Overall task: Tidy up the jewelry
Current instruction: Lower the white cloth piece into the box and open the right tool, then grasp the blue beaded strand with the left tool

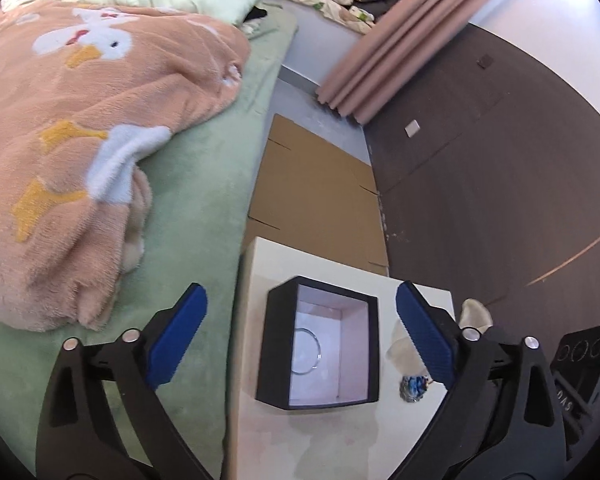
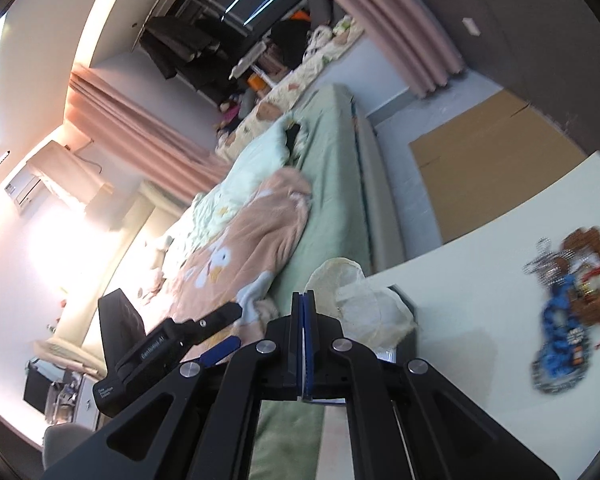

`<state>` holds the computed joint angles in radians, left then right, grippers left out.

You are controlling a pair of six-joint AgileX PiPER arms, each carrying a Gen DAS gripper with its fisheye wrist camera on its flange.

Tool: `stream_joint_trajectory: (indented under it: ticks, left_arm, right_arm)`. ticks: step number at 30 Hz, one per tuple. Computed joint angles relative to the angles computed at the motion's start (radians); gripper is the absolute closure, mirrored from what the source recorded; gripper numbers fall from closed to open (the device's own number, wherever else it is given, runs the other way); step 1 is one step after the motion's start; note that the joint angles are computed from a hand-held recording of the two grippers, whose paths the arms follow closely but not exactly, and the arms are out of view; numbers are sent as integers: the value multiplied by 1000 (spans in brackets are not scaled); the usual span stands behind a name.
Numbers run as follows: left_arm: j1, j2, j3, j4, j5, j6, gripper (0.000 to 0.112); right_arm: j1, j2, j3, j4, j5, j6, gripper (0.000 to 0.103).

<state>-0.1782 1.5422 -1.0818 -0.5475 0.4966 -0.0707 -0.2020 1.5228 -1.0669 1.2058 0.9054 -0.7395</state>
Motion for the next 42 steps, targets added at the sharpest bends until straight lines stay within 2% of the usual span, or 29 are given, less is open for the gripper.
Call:
stream_joint_trajectory:
  ticks: [2,3,4,5,6,7,8,13,19,23,27,35,42]
  left_arm:
    - [5,6,0,-10,0,13,16]
    - [2,9,-3,-5,-1,9,16]
    - [-4,8,-8,25,2,-16,16]
    - [-22,9,-18,94,1,-76,16]
    - [-43,11,-29,167,1,-135,16]
    - [-55,15,-34,200,-2,-160,16]
    - [-68,14,-37,225,-6,-179,16]
    - [-131,39,-64,285,-12,-225,16]
    - [-227,63,-93,368,-29,-311,16]
    - [-317,101,-148,529,-1,-462,16]
    - [-390,142,-196,608,27,-536,16]
    - [-501,257,-284,578,40,-494,16]
    - [-557,318,-321,557,10,-463,18]
  right_arm:
    - [19,67,-40,11,40,5,97]
    - [36,87,-61,-37,23,46,96]
    - [53,84,-68,-88,-7,86,84]
    - [58,74,-59,-114,-32,101,64]
    - [50,55,-35,-107,-50,90,50]
    - [31,24,-6,-100,-75,75,30]
    - [11,-4,8,-119,-90,75,26]
    - [-122,-54,6,-247,-73,151,20]
    - [-259,-52,-18,-310,-5,147,20]
    - [-320,-50,-32,-344,29,127,20]
    - [-381,-31,-59,-413,36,135,20]
    - [-430,72,-114,-540,43,167,22]
    - [-521,108,-137,-527,89,113,22]
